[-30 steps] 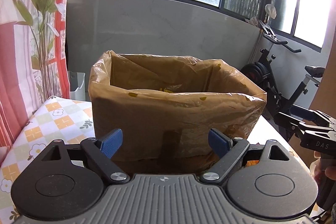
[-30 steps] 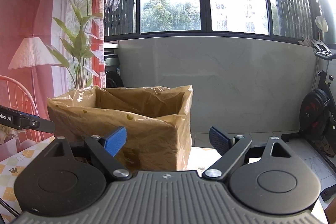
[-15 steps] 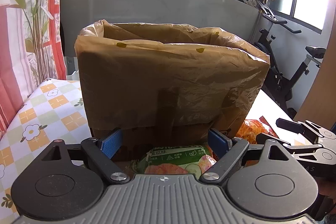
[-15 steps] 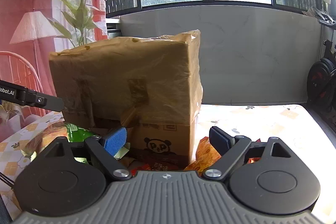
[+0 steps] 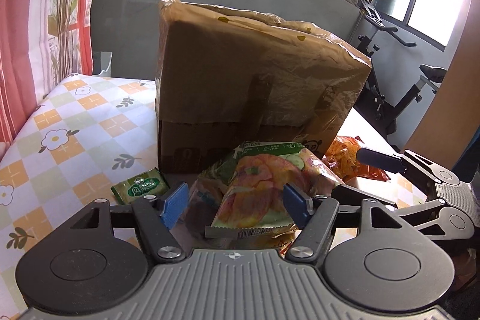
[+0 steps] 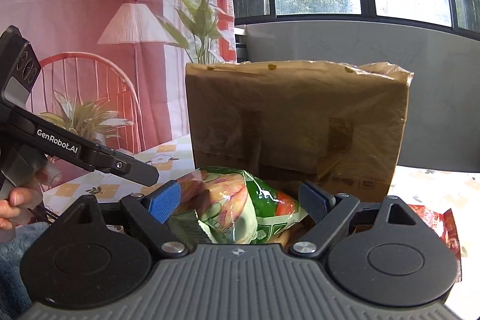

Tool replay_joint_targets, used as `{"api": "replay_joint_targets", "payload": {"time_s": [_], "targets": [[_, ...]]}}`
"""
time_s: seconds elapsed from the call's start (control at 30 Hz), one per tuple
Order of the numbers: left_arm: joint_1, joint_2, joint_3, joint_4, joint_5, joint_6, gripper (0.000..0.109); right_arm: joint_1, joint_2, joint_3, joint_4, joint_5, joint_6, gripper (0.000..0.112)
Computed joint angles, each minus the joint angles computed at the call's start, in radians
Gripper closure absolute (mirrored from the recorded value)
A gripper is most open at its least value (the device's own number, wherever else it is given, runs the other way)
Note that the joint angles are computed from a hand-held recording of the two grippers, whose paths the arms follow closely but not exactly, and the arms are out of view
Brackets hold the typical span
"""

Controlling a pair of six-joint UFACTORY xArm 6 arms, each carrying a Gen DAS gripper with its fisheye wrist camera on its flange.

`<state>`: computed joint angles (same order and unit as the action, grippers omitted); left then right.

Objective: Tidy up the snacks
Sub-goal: 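Lower both tools onto the large green-and-pink chip bag and close them, then lift and carry the green chip bag over the cardboard box with both tools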

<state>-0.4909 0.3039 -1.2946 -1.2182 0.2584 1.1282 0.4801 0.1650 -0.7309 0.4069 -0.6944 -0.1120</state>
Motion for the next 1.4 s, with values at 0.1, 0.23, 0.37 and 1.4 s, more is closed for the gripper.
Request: {"api": "replay_joint_targets", "payload": {"time_s": [0.1, 0.23, 0.37, 1.4], "targets": [[0.003, 0.030, -0.027, -0.033, -0.002, 0.008, 0.043, 0.003, 0.015, -0.036, 0.029, 0.038, 0.019, 0.024], [0.018, 0.076, -0.083, -0.080, 0.040, 0.012, 0.044, 0.002, 0.030, -0.075, 0.080, 0.081, 0.001, 0.025], [0.044, 0.125, -0.129, -0.036, 0.121, -0.042, 0.044, -0.005, 0.046, -0.070, 0.061, 0.113, 0.025, 0.034], [-0.005, -0.022, 0.070, -0.409, 0.137, 0.321, 0.061, 0.022, -0.023, 0.083, -0.064, 0.031, 0.243, 0.074]]}}
